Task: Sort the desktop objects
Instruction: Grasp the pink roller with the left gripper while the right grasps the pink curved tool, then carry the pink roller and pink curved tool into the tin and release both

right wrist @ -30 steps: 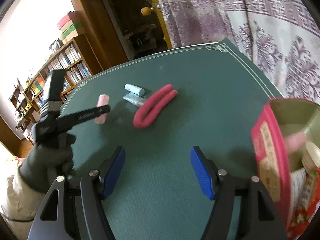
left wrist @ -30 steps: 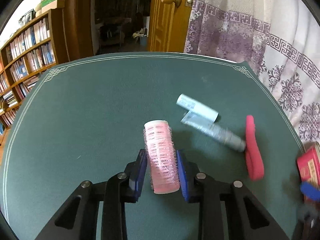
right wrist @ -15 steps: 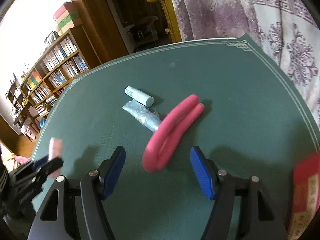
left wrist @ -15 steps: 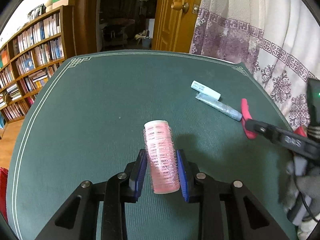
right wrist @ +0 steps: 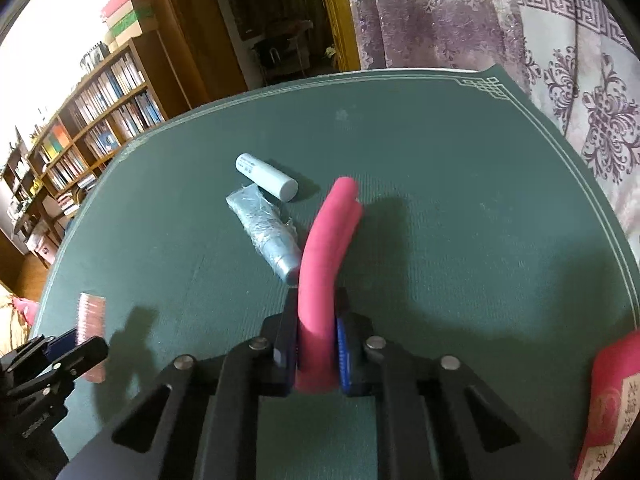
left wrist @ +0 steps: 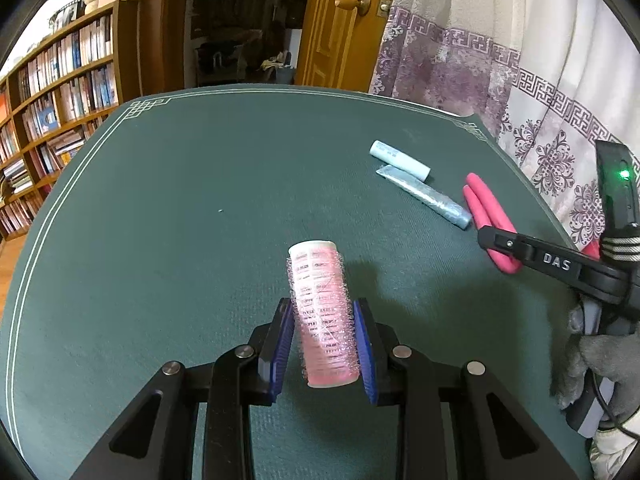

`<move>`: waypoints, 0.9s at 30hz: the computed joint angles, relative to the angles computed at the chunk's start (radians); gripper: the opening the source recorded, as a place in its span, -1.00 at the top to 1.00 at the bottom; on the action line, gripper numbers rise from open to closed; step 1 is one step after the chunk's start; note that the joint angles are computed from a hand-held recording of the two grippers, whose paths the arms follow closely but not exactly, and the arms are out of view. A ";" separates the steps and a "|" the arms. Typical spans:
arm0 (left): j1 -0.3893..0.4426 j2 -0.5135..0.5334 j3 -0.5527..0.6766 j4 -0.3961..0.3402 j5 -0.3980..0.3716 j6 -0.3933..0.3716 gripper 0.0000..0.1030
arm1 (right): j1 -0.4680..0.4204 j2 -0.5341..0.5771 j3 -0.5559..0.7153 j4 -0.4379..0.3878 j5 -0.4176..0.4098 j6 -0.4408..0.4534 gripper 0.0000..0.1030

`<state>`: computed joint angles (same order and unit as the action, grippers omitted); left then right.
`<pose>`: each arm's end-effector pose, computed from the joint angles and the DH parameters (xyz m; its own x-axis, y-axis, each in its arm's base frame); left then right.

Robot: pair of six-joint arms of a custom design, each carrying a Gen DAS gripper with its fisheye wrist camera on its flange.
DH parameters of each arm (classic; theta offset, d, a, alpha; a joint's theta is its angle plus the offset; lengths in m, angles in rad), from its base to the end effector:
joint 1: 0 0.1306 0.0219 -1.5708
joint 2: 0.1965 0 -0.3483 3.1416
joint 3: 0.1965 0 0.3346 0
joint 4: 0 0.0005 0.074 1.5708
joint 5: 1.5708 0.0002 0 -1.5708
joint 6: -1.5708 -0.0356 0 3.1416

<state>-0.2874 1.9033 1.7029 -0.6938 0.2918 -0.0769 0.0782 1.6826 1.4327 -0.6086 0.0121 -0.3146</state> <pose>0.5657 -0.1784 0.2803 -0.7114 0.2870 -0.6415 0.5004 0.8478 -0.1755 0.5217 0.0399 0.2966 -0.7392 0.2524 -0.6243 0.1667 0.9668 0.1935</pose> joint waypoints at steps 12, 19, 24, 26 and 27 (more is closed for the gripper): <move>-0.034 -0.107 -0.098 0.052 0.022 0.003 0.39 | 0.004 -0.230 -0.196 0.100 -0.050 -0.017 0.67; -0.079 -0.180 -0.166 0.079 0.011 -0.012 0.39 | -0.003 -0.369 -0.309 0.125 -0.029 -0.026 0.67; -0.113 -0.226 -0.206 0.090 -0.002 -0.028 0.39 | -0.025 -0.467 -0.385 0.135 -0.029 -0.031 0.67; -0.129 -0.243 -0.219 0.094 -0.006 -0.033 0.39 | -0.036 -0.506 -0.412 0.137 -0.028 -0.035 0.67; -0.137 -0.251 -0.225 0.096 -0.007 -0.037 0.39 | -0.044 -0.526 -0.426 0.137 -0.030 -0.035 0.67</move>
